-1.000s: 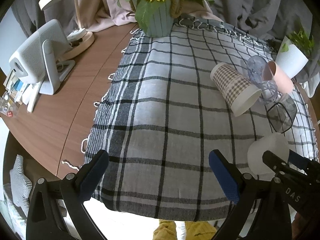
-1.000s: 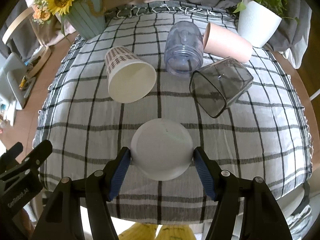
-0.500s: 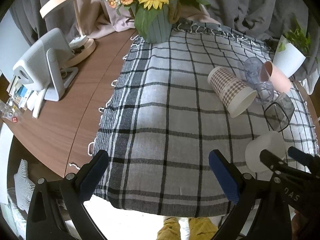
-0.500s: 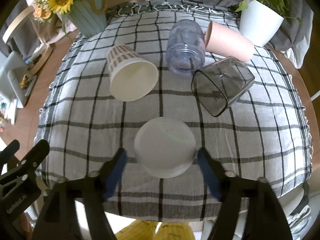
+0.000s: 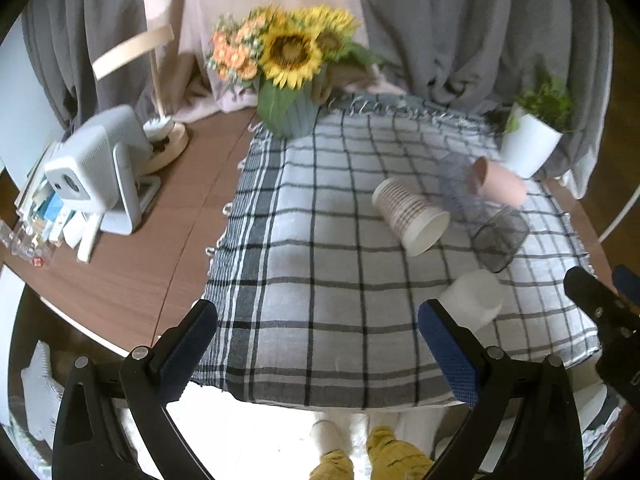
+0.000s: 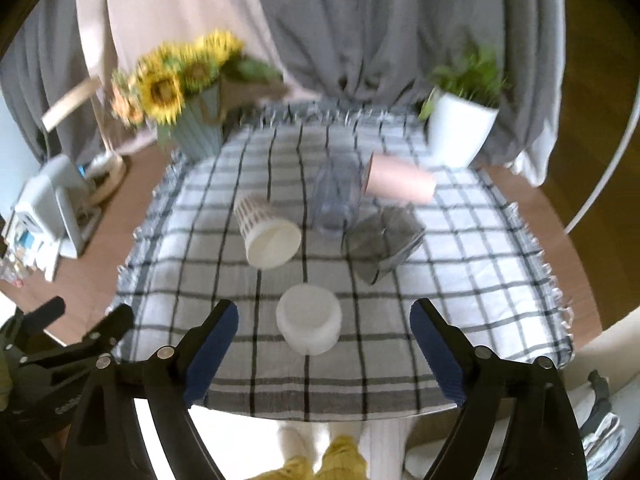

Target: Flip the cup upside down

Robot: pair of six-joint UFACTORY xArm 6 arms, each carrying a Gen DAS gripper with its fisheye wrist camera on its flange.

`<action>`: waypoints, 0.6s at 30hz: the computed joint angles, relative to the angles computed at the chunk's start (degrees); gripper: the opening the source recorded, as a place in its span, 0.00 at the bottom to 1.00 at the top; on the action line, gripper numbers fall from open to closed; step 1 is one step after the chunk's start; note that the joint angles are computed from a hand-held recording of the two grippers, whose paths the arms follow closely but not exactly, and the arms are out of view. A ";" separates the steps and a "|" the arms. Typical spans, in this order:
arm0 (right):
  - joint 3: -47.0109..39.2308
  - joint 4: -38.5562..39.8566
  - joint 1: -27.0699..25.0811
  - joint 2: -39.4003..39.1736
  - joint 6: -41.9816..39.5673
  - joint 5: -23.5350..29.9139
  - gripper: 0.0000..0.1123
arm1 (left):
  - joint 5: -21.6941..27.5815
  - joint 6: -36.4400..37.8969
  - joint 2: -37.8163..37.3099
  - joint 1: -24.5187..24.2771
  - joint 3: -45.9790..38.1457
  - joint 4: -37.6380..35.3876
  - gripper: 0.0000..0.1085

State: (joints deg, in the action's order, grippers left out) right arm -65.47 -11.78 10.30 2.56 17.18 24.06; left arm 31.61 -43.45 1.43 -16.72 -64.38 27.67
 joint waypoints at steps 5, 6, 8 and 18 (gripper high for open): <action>4.71 -5.27 -0.47 -6.18 5.53 -3.73 0.79 | -1.75 -2.42 -4.08 -0.47 2.20 3.88 0.94; 5.35 -5.62 -0.55 -7.02 6.11 -4.32 0.79 | -2.14 -2.85 -4.66 -0.49 2.58 4.45 0.94; 6.41 -6.66 -0.61 -8.46 7.52 -5.13 0.80 | -2.90 -3.88 -5.85 -0.55 3.02 6.20 0.94; 9.46 -9.56 -0.96 -12.64 11.12 -7.23 0.80 | -5.80 -6.12 -8.54 -0.79 3.97 9.91 0.94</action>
